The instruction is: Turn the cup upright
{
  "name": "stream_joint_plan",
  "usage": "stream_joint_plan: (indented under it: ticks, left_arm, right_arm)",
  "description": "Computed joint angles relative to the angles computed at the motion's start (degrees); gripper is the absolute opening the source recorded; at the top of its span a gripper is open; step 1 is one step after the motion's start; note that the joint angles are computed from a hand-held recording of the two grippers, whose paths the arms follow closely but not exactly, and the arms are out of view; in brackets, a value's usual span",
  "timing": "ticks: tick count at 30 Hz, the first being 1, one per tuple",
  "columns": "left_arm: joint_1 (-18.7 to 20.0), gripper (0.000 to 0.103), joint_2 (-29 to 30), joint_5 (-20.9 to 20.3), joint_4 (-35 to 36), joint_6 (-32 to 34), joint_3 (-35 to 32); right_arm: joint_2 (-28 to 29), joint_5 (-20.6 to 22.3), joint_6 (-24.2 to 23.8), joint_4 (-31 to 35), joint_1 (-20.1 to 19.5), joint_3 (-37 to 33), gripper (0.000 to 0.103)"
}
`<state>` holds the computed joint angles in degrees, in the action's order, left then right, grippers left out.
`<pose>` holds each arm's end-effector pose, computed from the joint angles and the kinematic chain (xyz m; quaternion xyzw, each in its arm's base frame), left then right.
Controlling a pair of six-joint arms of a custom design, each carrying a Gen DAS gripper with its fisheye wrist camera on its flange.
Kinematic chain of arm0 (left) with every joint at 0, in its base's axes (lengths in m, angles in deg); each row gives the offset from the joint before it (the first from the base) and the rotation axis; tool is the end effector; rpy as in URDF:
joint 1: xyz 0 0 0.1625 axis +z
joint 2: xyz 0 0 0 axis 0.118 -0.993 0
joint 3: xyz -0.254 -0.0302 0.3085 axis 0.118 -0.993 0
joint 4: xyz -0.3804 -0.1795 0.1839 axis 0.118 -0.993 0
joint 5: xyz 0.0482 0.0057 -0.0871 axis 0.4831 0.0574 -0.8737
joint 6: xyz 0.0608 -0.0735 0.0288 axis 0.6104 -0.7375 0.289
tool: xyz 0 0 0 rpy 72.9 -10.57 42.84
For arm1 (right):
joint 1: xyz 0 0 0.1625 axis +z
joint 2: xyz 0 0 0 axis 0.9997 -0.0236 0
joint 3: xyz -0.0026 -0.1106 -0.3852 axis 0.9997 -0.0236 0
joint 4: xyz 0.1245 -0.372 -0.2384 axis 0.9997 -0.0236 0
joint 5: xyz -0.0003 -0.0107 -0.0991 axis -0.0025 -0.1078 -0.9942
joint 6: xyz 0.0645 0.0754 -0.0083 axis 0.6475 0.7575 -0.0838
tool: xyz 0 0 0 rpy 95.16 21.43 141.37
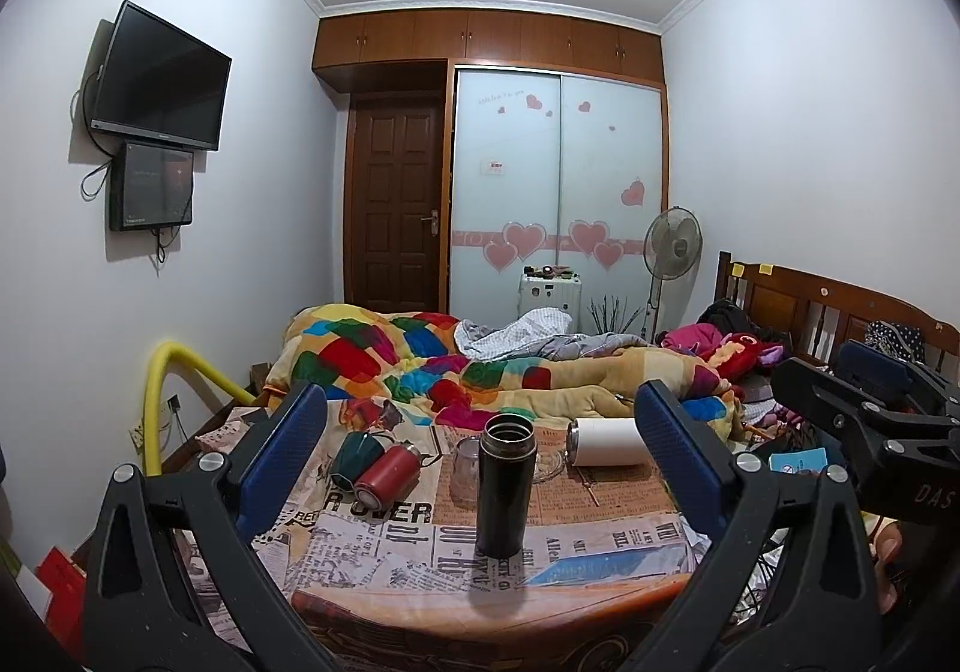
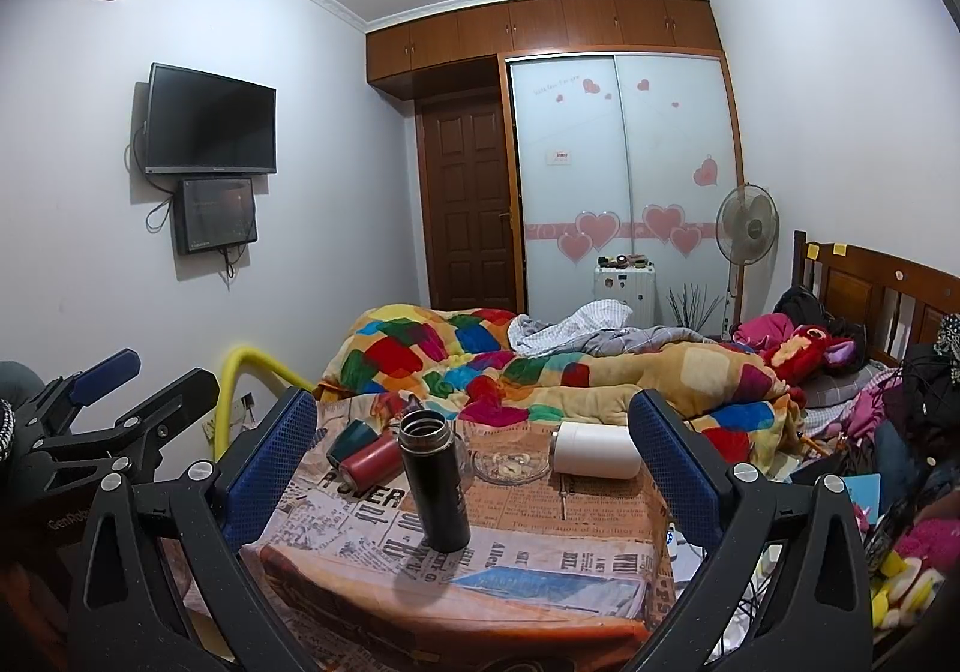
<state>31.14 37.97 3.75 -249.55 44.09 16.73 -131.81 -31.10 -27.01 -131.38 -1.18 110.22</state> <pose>-0.5361 -0.6930 0.1124 0.2392 0.7137 -0.5988 0.2736 0.1127 -0.7775 0.4739 0.3314 -0.7526 0.5416 0.1744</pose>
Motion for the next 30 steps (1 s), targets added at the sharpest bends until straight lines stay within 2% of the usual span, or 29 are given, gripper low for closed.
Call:
stream_joint_plan:
  ticks: [30]
  left_arm:
    - [0.7,0.103,1.1,-1.0,2.2,-2.1,-1.5]
  right_arm:
    - [-0.1,0.0,0.1,0.5,-0.6,-0.2,0.103]
